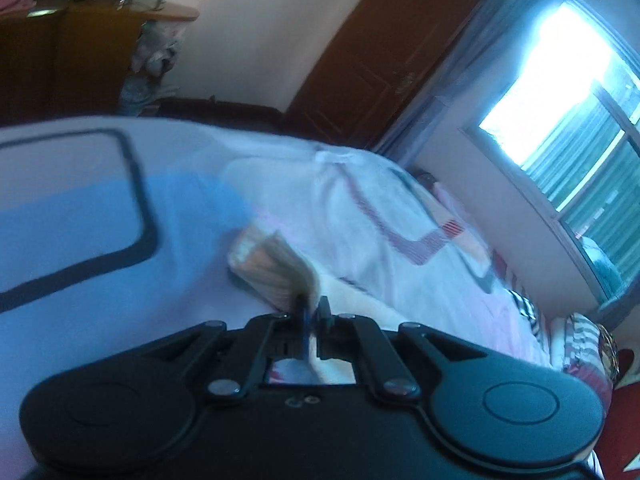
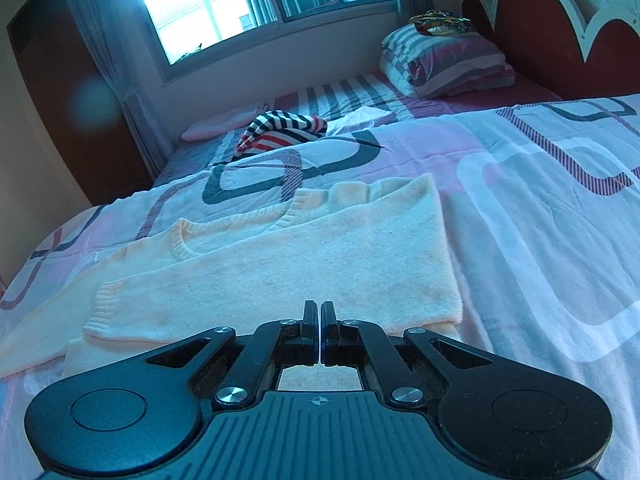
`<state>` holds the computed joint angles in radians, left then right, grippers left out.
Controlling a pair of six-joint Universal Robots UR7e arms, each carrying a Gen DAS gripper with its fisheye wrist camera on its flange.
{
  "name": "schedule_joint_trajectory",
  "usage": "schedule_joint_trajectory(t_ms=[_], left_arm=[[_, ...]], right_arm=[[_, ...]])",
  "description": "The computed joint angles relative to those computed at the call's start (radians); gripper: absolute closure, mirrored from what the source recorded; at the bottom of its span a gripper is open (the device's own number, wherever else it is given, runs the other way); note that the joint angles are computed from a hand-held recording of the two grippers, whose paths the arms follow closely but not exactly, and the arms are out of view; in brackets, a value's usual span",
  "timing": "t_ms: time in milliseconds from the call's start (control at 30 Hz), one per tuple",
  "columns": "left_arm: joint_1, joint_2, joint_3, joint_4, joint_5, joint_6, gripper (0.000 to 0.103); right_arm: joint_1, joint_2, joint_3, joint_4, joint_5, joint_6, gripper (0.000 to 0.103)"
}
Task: Fold small clothes
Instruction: 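Fold the held sleeve across the sweater body with the left tool, release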
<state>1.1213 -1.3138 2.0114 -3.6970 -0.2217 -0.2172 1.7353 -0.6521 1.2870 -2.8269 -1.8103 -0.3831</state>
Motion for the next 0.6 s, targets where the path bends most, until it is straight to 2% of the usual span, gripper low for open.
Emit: schedule_joint_trajectory(t_ms=[100, 167, 267, 400, 500, 600], left_arm=[[-0.021, 0.039, -0.031, -0.072, -0.031, 0.12, 0.101], [-0.03, 0.071, -0.067, -0.056, -0.08, 0.155, 0.101], [-0.04, 0.134, -0.128, 0.048, -0.165, 0.158, 0.101], [-0.067, 0.286, -0.262, 0.086, -0.225, 0.258, 0.101], [-0.07, 0.364, -0.342, 0.21, -0.307, 0.204, 0.101], [-0.074, 0.441, -0.431, 0.356, -0.375, 0.198, 0.101]], right_arm=[[-0.007, -0.006, 0.005, -0.003, 0.001, 0.01, 0.103], [-0.011, -0.013, 0.013, -0.007, 0.007, 0.012, 0.103], [-0.018, -0.023, 0.021, -0.012, 0.018, 0.015, 0.103], [-0.029, -0.038, 0.026, -0.012, 0.034, 0.027, 0.103], [-0.039, -0.053, 0.029, -0.016, 0.047, 0.037, 0.103], [-0.049, -0.069, 0.035, -0.02, 0.058, 0.046, 0.103]])
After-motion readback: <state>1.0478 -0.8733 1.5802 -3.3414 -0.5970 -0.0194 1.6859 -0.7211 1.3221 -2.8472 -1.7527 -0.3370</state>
